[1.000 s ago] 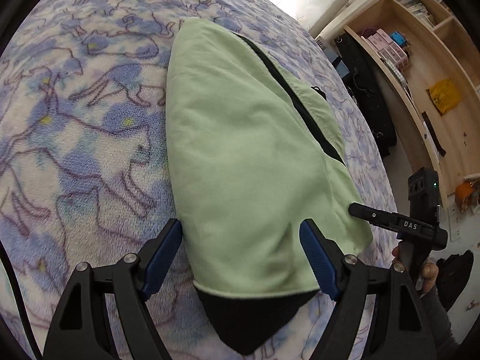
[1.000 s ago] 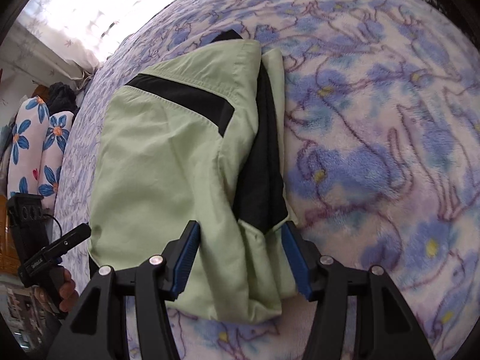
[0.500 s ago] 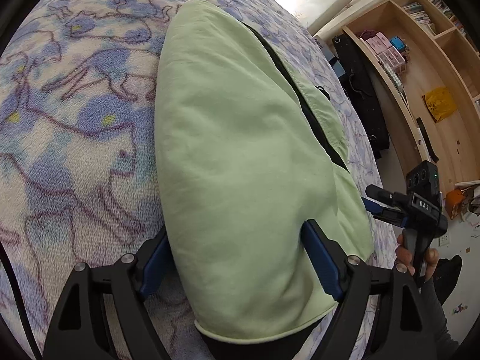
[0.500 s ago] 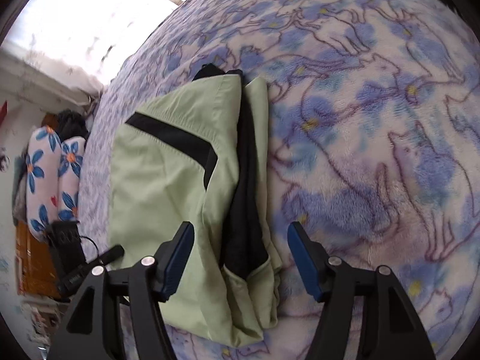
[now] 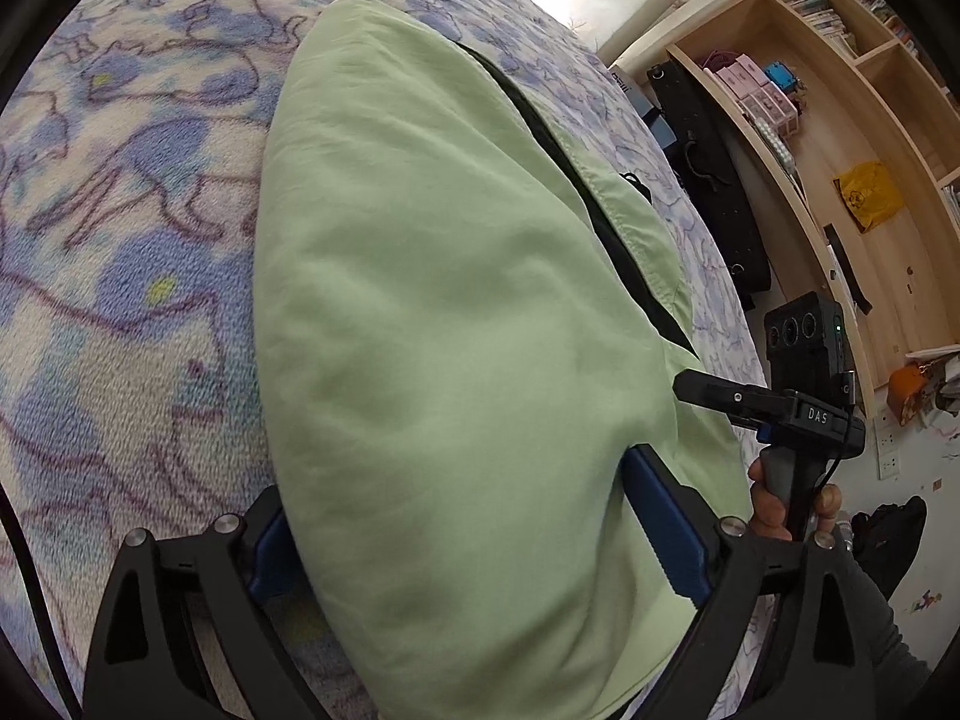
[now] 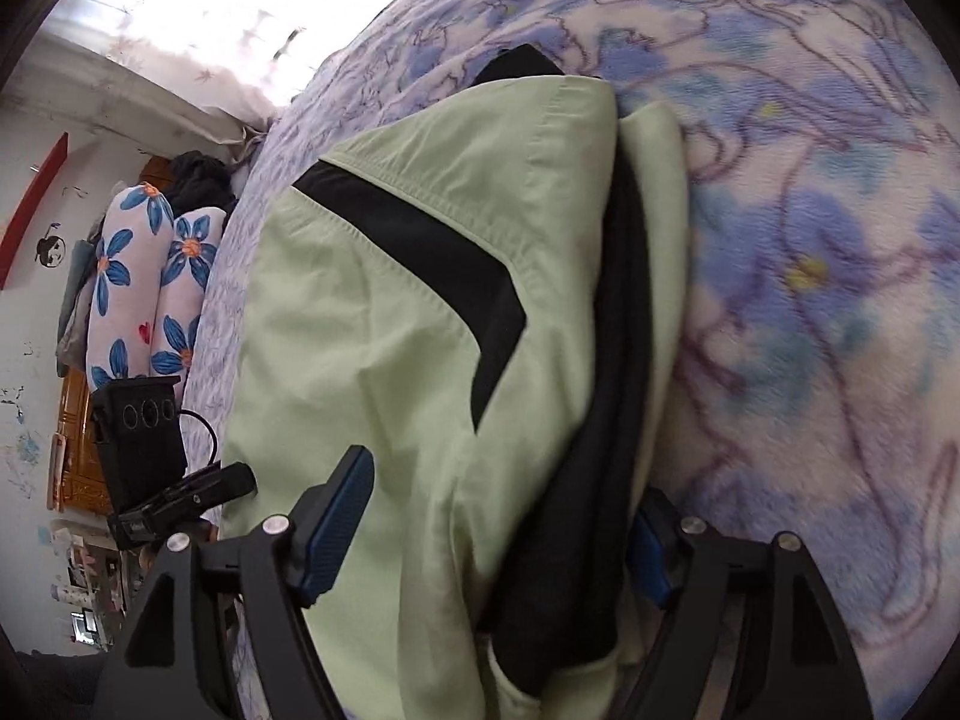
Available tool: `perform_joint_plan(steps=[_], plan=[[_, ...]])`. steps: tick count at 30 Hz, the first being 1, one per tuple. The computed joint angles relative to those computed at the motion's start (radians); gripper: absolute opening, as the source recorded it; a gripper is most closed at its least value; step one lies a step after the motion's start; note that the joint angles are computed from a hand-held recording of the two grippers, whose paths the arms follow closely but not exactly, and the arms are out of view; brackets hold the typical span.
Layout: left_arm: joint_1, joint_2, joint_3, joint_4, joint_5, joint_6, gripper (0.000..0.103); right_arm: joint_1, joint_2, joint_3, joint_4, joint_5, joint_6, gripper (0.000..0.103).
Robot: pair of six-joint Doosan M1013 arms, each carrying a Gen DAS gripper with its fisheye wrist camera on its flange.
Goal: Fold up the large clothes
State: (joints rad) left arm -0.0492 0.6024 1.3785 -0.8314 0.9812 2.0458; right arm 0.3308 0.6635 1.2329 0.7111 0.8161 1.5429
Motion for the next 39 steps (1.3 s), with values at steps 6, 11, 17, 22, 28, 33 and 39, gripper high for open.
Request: perform_joint_plan(steps=[6,11,17,22,28,33,39], plan=[[-0.001,0.009,-0.013,-0.008,0.003,-0.003,0.095,0.024,0.008,-0.024,-0.089,-0.027,0.031,0.072],[-0.017,-0.001,-0.008,0.045,-0.047,-0.017,0.077,0.030,-0.003,-0.018,-0.149,-0.047,0.078,0.029],[-0.039,-0.034,-0.001,0.113,-0.117,-0.005,0.044,0.073,-0.015,-0.038,-0.345,-0.077,0.186,0.017],[-0.045,-0.056,-0.007,0.143,-0.138,-0.016,0.035,0.119,-0.034,-0.050,-0.536,-0.106,0.275,0.014],[-0.024,-0.092,0.003,0.153,-0.135,-0.006,0.034,0.152,-0.045,-0.073,-0.584,-0.119,0.284,0.013],[0.010,-0.126,0.012,0.191,-0.133,0.001,0.034,0.180,-0.019,-0.130,-0.550,-0.121,0.262,0.012],[0.072,-0.146,0.002,0.254,-0.126,0.002,0.034,0.216,0.050,-0.249,-0.496,-0.111,0.216,0.012]])
